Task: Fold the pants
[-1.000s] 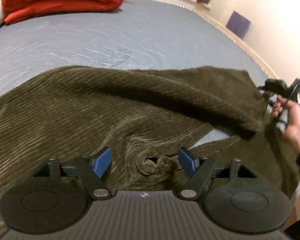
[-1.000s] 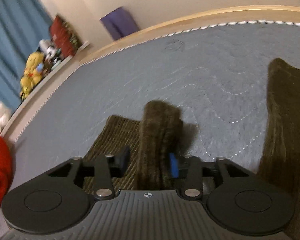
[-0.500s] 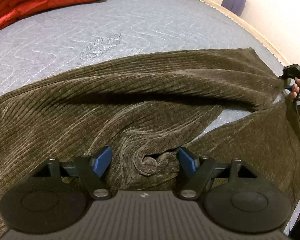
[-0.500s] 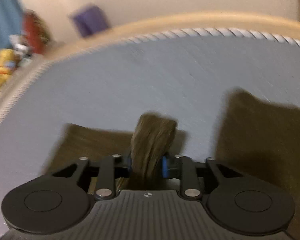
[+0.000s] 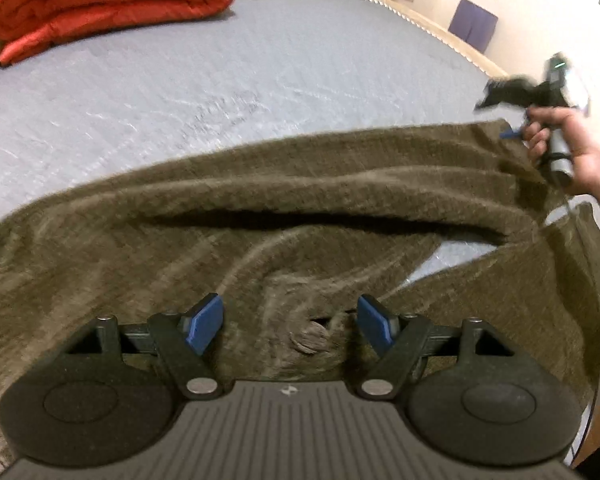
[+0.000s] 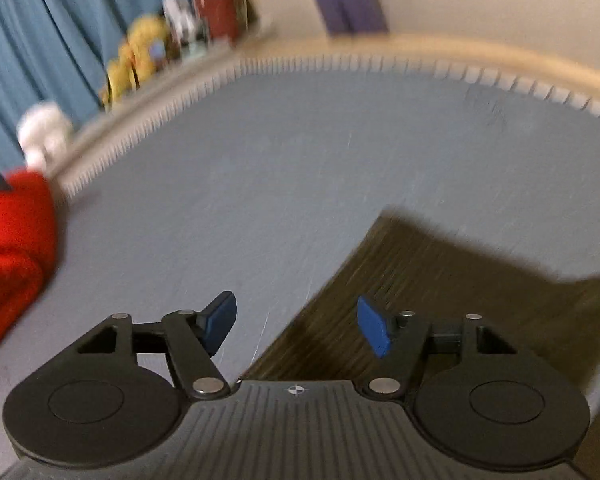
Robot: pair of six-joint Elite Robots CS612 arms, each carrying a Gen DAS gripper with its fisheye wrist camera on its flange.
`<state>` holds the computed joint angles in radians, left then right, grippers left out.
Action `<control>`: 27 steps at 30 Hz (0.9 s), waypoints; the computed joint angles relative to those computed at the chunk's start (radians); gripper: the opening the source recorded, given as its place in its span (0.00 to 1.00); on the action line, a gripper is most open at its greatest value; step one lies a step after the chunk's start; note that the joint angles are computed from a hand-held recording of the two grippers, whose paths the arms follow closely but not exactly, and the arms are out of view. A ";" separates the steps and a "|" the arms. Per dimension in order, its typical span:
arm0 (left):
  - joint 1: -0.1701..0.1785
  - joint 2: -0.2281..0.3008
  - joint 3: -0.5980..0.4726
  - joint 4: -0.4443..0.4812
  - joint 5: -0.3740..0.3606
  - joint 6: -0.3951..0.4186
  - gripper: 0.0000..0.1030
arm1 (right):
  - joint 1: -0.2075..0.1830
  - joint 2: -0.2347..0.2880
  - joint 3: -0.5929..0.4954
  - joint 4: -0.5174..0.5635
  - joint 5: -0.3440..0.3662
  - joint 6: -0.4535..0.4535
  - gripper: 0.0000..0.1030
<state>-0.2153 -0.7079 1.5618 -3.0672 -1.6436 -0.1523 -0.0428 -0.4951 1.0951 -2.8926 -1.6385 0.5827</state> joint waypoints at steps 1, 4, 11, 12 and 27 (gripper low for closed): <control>0.002 -0.003 0.004 -0.013 0.007 0.001 0.76 | 0.006 0.012 -0.033 0.083 -0.020 0.001 0.67; 0.006 -0.006 0.013 -0.049 0.029 -0.012 0.76 | 0.035 0.049 -0.113 0.203 -0.161 -0.040 0.60; 0.018 -0.010 0.021 -0.087 0.061 0.000 0.76 | 0.071 0.103 -0.176 0.109 -0.355 -0.065 0.05; 0.020 -0.010 0.021 -0.094 0.064 -0.003 0.76 | 0.070 0.121 -0.196 0.054 -0.358 -0.073 0.05; 0.046 0.005 0.007 -0.083 0.147 -0.070 0.76 | -0.002 0.098 -0.109 -0.288 -0.216 -0.191 0.56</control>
